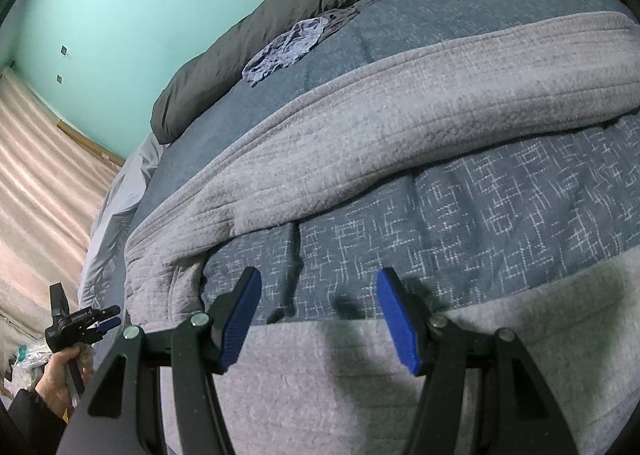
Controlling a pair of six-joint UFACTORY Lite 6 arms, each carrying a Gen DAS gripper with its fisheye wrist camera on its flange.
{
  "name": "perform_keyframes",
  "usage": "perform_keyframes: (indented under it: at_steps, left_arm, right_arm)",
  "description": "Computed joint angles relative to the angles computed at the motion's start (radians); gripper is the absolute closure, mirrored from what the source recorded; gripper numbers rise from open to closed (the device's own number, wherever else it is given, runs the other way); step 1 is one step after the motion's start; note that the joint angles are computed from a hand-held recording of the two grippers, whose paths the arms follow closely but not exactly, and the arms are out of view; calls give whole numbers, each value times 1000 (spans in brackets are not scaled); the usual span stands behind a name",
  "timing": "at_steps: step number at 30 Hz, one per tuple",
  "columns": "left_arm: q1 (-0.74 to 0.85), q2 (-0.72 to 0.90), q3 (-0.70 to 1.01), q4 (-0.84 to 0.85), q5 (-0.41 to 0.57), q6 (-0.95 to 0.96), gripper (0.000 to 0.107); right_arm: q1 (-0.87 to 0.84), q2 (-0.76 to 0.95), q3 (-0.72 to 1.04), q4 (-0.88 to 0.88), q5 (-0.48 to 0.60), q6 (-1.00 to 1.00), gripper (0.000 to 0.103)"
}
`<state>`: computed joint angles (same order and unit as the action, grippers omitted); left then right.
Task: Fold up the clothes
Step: 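Grasp the sweatshirt hem with the left gripper and lift it, then lay the hem down flat with the left gripper and release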
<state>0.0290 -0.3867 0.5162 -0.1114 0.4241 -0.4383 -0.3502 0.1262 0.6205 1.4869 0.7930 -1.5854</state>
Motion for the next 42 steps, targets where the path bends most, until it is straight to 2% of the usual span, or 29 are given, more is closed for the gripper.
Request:
perform_keyframes:
  at_steps: [2,7,13,18,24,28,35,39,42]
  left_arm:
    - [-6,18,6,-9,-6,15,55]
    - [-31,-22,-9,22,-1,-9,79]
    - [-156,-90,4,245,63,-257,96]
    - [-248,-130,82,434,168,-441,98]
    - [-216,-77,221,452,224,-395,98]
    - [-166,5,309,454,214,-375,99]
    - [-113,278,469,447,176,-381,99]
    - [-125,358,468,527,155,-454,98]
    - [-113,315,407,578,91,-549,99]
  right_arm:
    - [4,3,0,2,-3,-2,42]
    - [7,10,4,4,-8,-5,42]
    - [8,10,0,1,-7,-6,42]
    - [6,8,-1,1,-5,-6,42]
    - [0,4,-2,-2,-1,-6,42]
    - [-1,-1,-4,-1,-1,-8,42]
    - [-5,11,7,-4,0,-7,42]
    - [-10,15,11,-7,2,-7,42]
    - [-15,16,13,-10,6,-8,42]
